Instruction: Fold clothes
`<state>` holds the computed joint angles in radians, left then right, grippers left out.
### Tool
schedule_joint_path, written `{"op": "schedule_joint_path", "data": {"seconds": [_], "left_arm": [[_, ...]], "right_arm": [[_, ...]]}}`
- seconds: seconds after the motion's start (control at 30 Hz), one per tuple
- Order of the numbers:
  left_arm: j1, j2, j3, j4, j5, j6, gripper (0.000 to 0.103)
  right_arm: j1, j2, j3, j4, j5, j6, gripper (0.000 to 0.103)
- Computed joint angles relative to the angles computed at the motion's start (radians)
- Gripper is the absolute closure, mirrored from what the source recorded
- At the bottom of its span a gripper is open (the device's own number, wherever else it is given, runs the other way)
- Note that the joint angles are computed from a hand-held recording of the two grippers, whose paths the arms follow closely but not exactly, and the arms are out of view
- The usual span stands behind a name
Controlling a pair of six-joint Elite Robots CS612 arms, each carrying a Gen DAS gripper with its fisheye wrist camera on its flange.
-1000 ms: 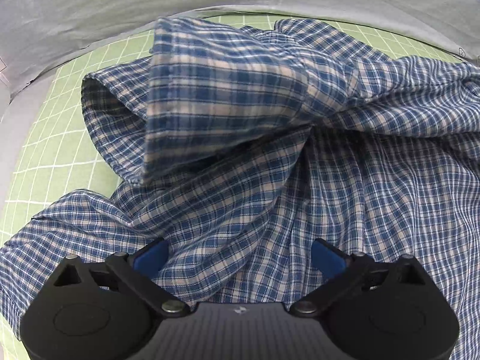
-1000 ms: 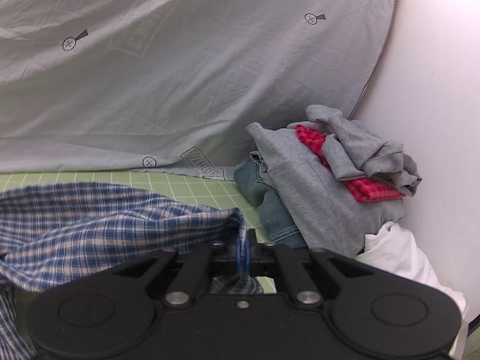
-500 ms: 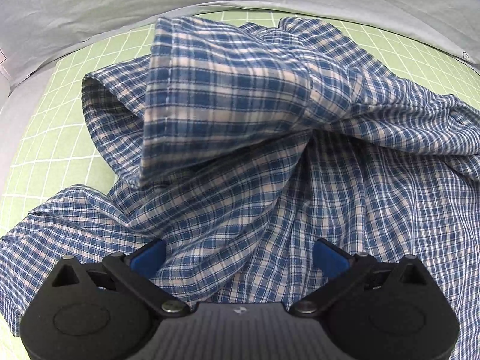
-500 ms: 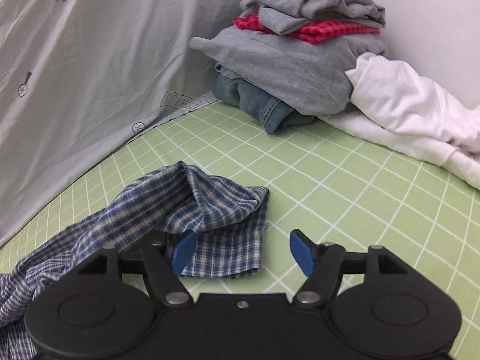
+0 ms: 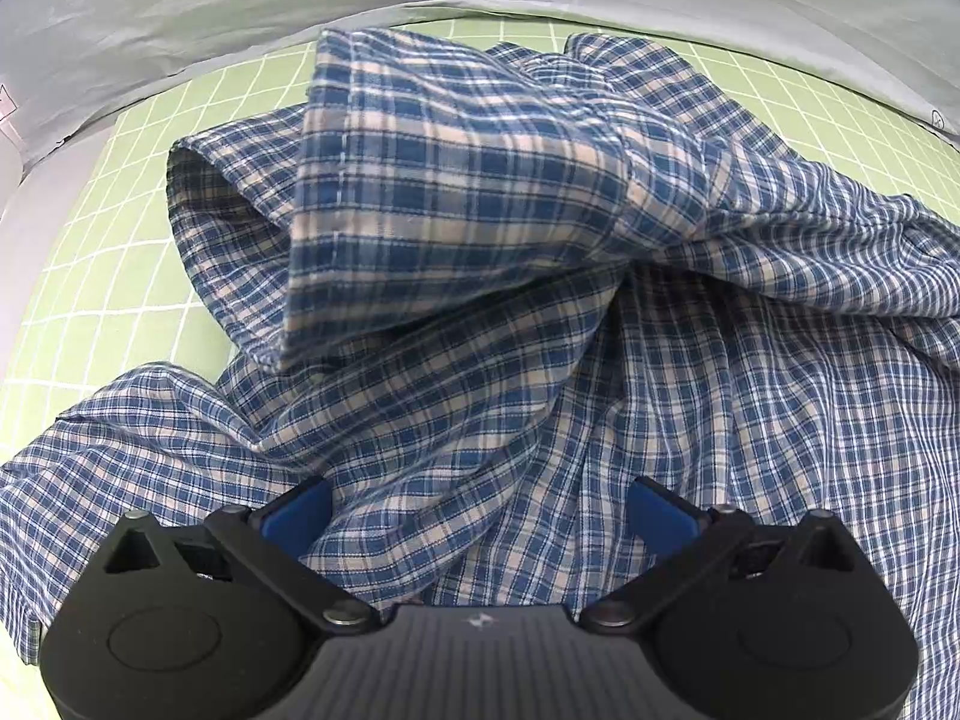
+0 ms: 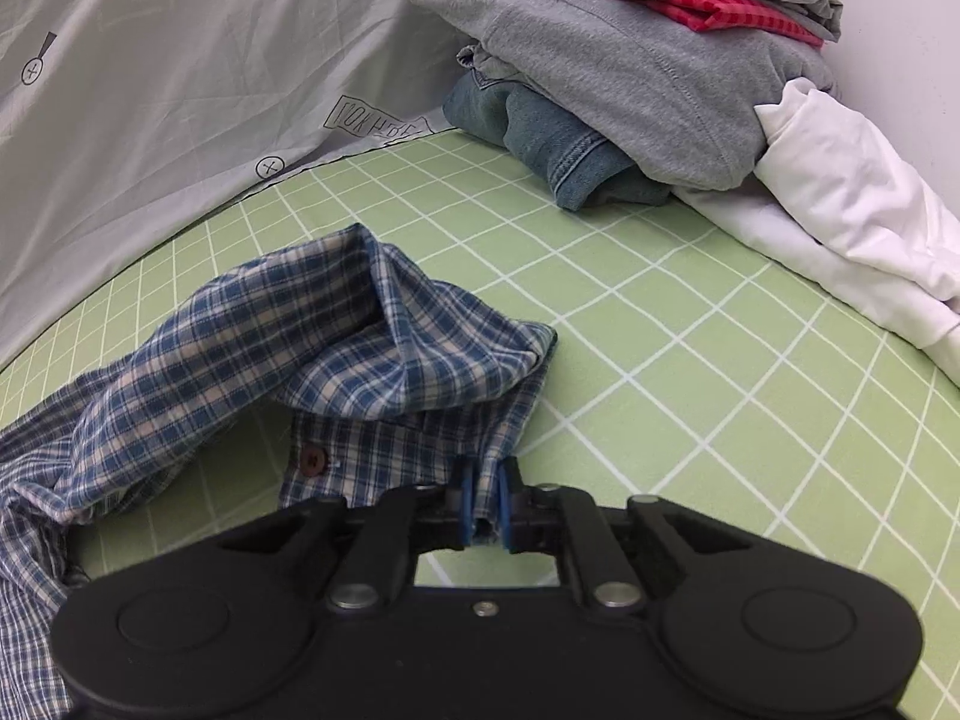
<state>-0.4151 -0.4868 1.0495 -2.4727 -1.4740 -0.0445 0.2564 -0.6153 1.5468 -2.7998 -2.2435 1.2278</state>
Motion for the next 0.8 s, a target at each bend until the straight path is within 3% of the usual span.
{"op": "schedule_joint_path", "data": {"seconds": [0.13,0.33,0.43,0.5,0.57,0.7,0.8], "left_arm": [[0.001,-0.012,0.025,-0.009,-0.003,0.001,0.0],[0.004,-0.004,0.015,-0.009,-0.006,0.003,0.0],[0.003,-0.012,0.031,-0.017,-0.004,-0.002,0.0],[0.001,-0.019,0.044,-0.025,-0.001,-0.007,0.0],[-0.001,-0.025,0.057,-0.032,0.002,-0.012,0.0],[-0.002,-0.029,0.066,-0.033,0.001,-0.015,0.0],[-0.005,-0.023,0.054,-0.023,0.0,-0.025,0.0]], "right_arm": [[-0.011,-0.032,0.022,0.146,-0.076,0.066,0.1],[-0.034,-0.088,0.023,0.54,-0.217,0.249,0.097],[-0.034,-0.09,0.007,0.615,-0.242,0.276,0.082],[-0.025,-0.083,0.001,0.582,-0.259,0.251,0.066],[-0.014,-0.068,-0.004,0.476,-0.258,0.182,0.061],[-0.008,-0.023,-0.018,0.203,-0.162,0.002,0.044],[-0.014,0.003,-0.05,0.219,-0.067,0.008,0.043]]}}
